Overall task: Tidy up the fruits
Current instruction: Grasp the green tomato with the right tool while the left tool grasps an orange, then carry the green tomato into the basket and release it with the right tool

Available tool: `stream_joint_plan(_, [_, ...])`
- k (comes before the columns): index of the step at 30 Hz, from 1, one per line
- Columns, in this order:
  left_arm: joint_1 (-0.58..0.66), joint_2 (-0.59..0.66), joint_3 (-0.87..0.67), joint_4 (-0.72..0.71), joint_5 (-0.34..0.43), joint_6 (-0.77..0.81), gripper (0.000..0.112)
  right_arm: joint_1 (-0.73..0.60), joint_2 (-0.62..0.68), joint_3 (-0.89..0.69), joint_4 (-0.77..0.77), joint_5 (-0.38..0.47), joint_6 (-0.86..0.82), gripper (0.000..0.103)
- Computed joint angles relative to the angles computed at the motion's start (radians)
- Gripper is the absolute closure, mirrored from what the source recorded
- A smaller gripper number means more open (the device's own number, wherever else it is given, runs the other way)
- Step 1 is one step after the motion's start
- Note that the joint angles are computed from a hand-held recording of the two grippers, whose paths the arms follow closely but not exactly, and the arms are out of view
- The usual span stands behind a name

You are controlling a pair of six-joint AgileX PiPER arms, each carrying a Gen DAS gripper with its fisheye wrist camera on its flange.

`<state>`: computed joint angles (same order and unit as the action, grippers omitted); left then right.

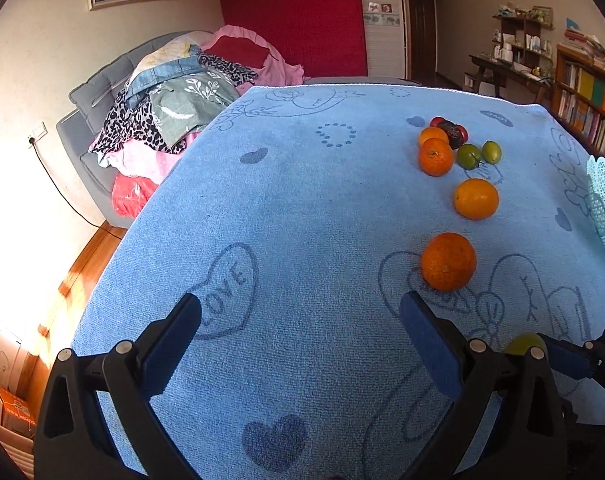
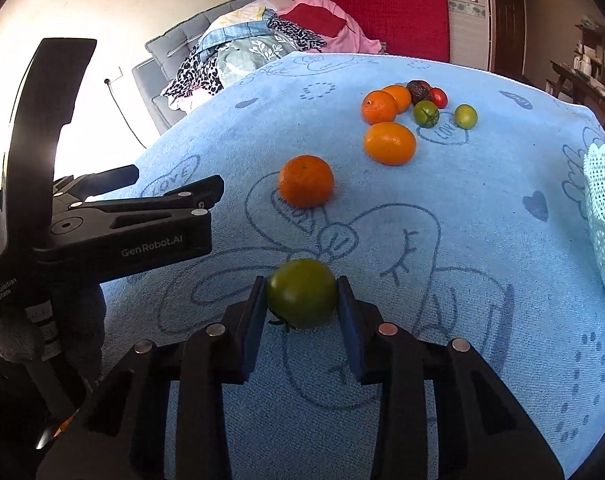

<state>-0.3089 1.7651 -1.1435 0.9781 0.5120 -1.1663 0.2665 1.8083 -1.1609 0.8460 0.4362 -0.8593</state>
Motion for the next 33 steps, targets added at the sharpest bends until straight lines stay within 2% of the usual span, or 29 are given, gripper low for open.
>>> stream_joint_plan(11, [-0.038, 0.107, -0.173, -0.25, -0.055, 0.29, 0.015, -0.107, -0.04, 0.026, 0.058, -0.005, -0.026, 0.067])
stream_joint_plan(16, [-0.019, 0.194, -0.287, -0.496, -0.031, 0.534, 0.03, -0.125, -0.052, 0.031, 0.079, -0.01, -0.051, 0.067])
stream_joint_plan(18, [-0.013, 0.222, -0.323, -0.55, -0.014, 0.58, 0.038, -0.132, -0.054, 0.031, 0.087, -0.01, -0.062, 0.067])
stream_joint_plan(25, [-0.022, 0.249, -0.346, -0.518, -0.008, 0.553, 0.056, -0.159, -0.05, 0.02, 0.119, 0.002, -0.089, 0.067])
stream_joint_plan(27, [-0.021, 0.245, -0.343, -0.539, -0.019, 0.579, 0.067, -0.169, -0.05, 0.017, 0.124, 0.006, -0.09, 0.067])
stream_joint_plan(29, [-0.023, 0.241, -0.34, -0.553, -0.025, 0.596, 0.072, -0.179, -0.053, 0.013, 0.129, 0.011, -0.091, 0.067])
stream_joint_plan(33, [-0.029, 0.243, -0.353, -0.551, -0.011, 0.59, 0.072, -0.206, -0.07, 0.016, 0.148, 0.017, -0.103, 0.067])
